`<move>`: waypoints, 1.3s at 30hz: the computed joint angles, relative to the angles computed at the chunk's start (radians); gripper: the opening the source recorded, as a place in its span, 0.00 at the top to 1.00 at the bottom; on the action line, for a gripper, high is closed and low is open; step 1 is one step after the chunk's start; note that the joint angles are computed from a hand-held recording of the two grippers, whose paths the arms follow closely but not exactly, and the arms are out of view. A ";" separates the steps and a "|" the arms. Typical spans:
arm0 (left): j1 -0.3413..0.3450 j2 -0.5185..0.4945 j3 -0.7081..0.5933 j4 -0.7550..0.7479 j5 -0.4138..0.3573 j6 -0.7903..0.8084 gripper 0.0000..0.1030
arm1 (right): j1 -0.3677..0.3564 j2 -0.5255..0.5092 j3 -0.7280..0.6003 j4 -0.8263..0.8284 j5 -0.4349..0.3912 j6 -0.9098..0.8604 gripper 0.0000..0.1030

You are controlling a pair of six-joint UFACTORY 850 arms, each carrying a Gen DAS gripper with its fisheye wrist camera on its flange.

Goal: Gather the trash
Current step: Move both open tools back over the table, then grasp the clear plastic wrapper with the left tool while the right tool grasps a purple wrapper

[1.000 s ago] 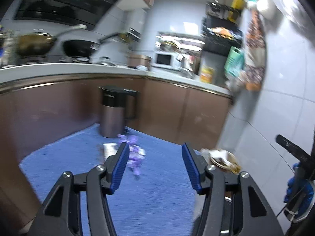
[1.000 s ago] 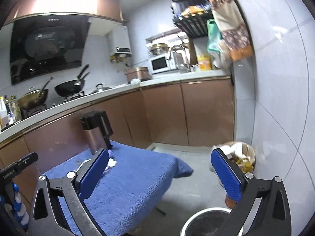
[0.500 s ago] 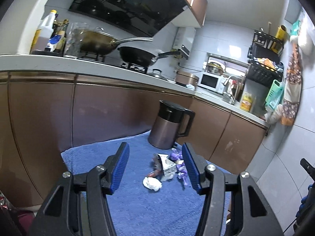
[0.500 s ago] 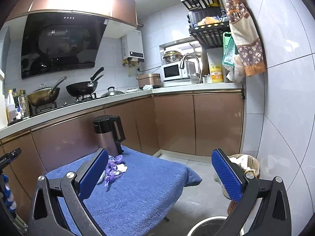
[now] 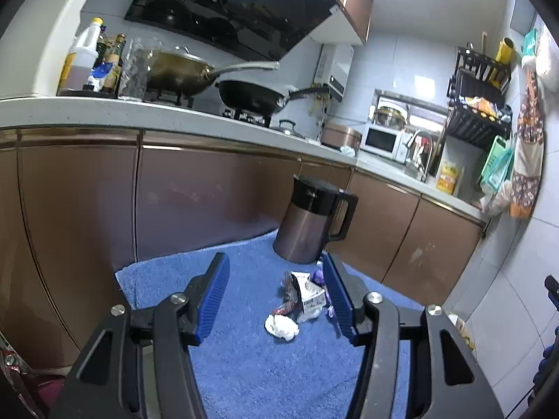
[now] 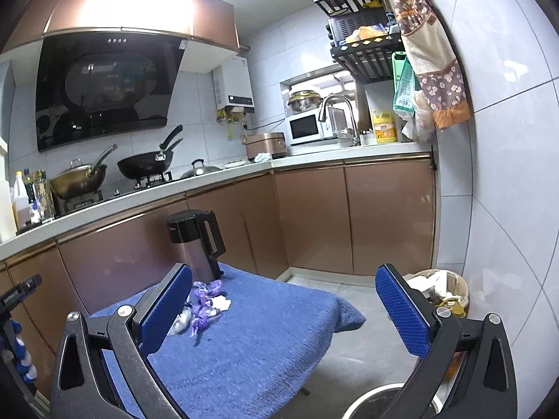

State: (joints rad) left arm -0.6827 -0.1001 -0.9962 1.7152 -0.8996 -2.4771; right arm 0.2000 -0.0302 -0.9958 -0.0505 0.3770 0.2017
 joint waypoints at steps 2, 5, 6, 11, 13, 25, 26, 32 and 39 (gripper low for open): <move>0.013 -0.008 -0.010 -0.009 0.026 0.014 0.48 | 0.000 -0.015 -0.012 -0.025 0.004 0.028 0.00; 0.034 -0.029 -0.027 -0.023 0.064 0.033 0.48 | 0.003 -0.045 -0.037 -0.067 0.007 0.061 0.00; 0.042 -0.040 -0.036 -0.028 0.076 0.041 0.48 | 0.005 -0.056 -0.045 -0.081 0.006 0.072 0.00; 0.077 -0.094 -0.069 -0.042 0.131 0.072 0.48 | 0.012 -0.122 -0.104 -0.151 -0.024 0.144 0.00; 0.097 -0.119 -0.087 -0.049 0.177 0.093 0.48 | 0.010 -0.161 -0.142 -0.257 -0.050 0.255 0.00; 0.284 -0.388 -0.333 -0.386 0.606 0.641 0.49 | 0.067 -0.530 -0.527 -1.513 -0.123 1.509 0.01; 0.295 -0.412 -0.362 -0.472 0.622 0.739 0.49 | 0.077 -0.578 -0.581 -1.618 -0.110 1.605 0.02; 0.341 -0.567 -0.544 -0.980 0.658 1.340 0.49 | 0.118 -0.848 -0.949 -2.225 0.047 2.233 0.19; 0.374 -0.699 -0.707 -1.405 0.605 1.788 0.64 | 0.148 -1.168 -1.436 -2.508 0.274 2.576 0.25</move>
